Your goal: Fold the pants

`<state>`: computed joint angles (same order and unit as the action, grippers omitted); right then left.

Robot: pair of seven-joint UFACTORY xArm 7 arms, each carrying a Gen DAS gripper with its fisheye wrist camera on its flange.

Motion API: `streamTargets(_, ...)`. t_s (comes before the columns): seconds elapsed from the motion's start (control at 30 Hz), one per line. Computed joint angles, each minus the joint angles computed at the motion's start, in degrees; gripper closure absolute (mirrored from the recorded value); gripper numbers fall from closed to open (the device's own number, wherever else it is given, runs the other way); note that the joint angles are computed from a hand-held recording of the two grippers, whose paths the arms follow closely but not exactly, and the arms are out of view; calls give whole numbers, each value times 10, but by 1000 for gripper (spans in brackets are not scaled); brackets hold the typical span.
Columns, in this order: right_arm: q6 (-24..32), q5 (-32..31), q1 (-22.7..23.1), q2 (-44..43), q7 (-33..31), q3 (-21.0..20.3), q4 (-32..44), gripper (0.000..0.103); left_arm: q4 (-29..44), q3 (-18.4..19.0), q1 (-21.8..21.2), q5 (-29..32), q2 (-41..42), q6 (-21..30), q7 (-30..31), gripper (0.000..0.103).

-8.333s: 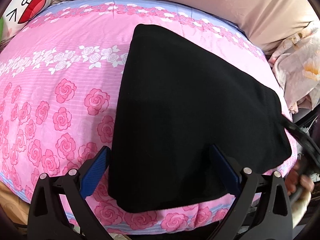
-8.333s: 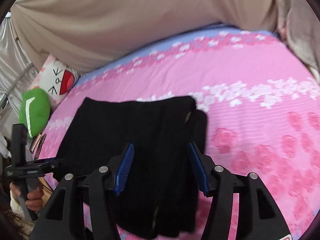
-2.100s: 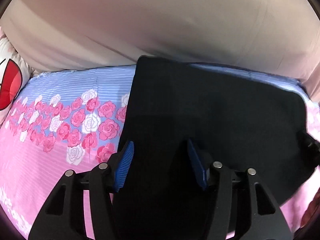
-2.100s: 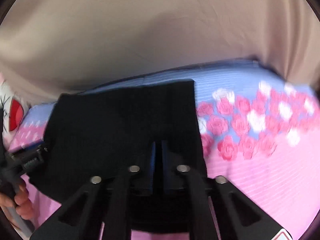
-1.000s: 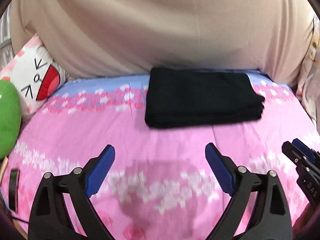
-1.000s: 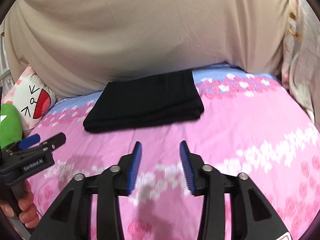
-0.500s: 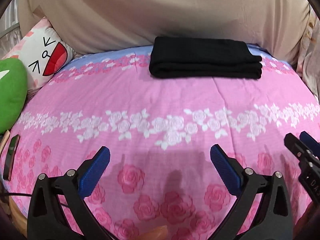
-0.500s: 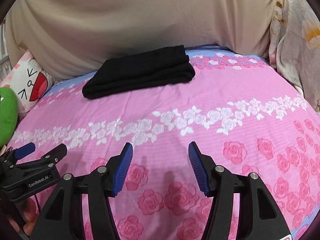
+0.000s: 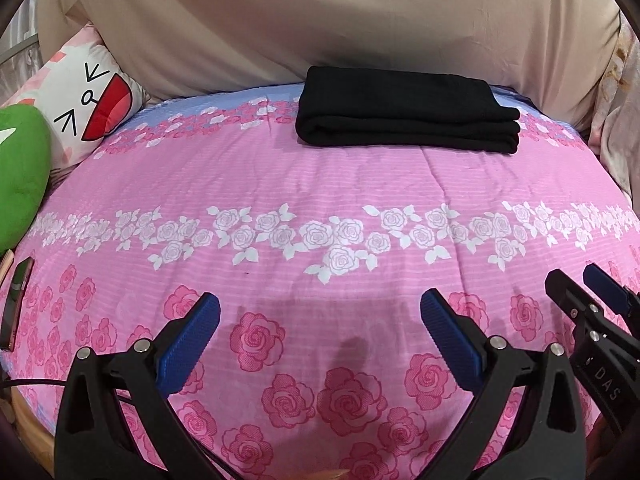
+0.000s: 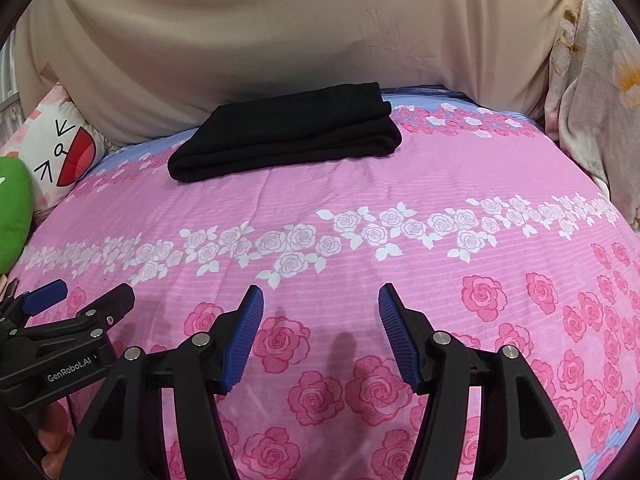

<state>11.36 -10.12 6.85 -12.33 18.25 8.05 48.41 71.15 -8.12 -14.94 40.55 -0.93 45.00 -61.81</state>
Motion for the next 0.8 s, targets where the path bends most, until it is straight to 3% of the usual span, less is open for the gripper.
streamTargets(0.8,15,-32,-6,3,29,6,6,44,5,4,-2,2,11,1,2,5)
